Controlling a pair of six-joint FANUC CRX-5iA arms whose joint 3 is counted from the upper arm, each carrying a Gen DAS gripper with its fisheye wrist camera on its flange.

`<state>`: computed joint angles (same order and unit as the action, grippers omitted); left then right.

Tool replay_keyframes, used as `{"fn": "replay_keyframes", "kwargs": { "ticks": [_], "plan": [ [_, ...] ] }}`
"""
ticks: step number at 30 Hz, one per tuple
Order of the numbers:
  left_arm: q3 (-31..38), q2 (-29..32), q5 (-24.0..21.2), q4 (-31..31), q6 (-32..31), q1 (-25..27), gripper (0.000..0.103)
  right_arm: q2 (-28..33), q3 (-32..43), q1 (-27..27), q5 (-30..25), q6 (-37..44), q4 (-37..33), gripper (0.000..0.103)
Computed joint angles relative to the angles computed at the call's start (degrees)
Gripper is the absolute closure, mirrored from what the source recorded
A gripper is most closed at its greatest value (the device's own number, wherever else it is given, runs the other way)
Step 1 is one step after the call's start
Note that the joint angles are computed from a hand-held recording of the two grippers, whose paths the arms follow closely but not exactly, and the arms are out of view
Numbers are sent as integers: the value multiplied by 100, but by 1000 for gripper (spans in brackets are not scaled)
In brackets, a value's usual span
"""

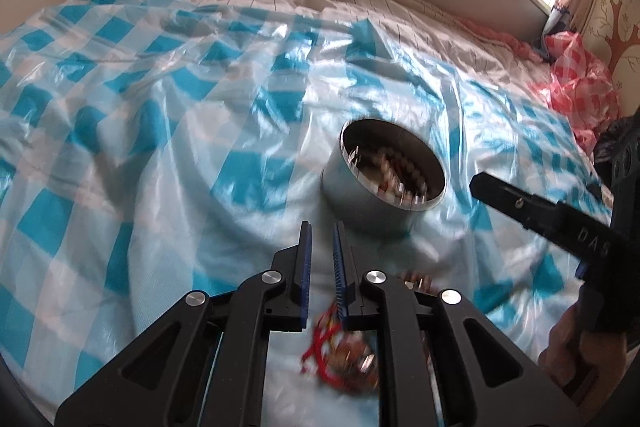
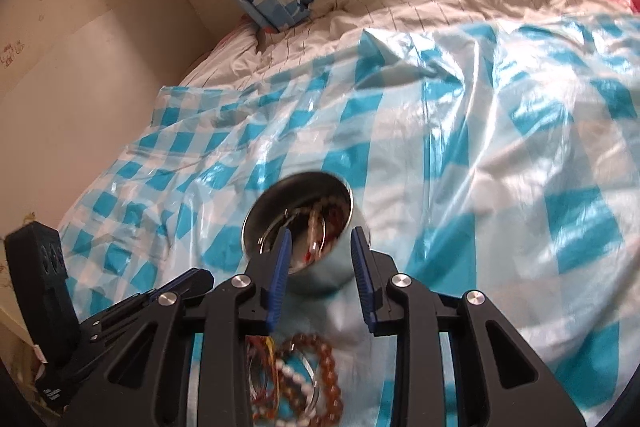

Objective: Organize jewelry
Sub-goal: 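Lower both open grippers back to the bracelet pile beside the tin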

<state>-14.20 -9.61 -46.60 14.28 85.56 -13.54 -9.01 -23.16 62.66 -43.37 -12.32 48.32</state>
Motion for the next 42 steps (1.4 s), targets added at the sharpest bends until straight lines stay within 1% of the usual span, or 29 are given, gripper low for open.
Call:
{"fn": "replay_keyframes", "kwargs": {
  "ticks": [5, 8, 11, 14, 23, 32, 42],
  "plan": [
    [-234, -200, -252, 116, -254, 111, 90, -26, 81, 266, -59, 422, -512, 72],
    [-340, -330, -359, 94, -352, 116, 85, -66, 65, 469, -41, 586, -616, 72],
    [-400, -414, -383, 100, -373, 113, 82, 1, 164, 604, -55, 845, -831, 72],
    [-466, -486, -392, 127, -390, 121, 81, 88, 273, 657, -89, 994, -959, 72],
    [-521, -585, -385, 69, -370, 61, 80, 215, 421, 719, -200, 1177, -1194, 72],
    [-463, -583, -356, -102, -308, -37, 79, 249, 459, 796, -292, 1156, -1232, 72],
    [-431, -587, -361, -205, -254, -74, 72, 270, 485, 861, -381, 1118, -1262, 72]
  ]
}}
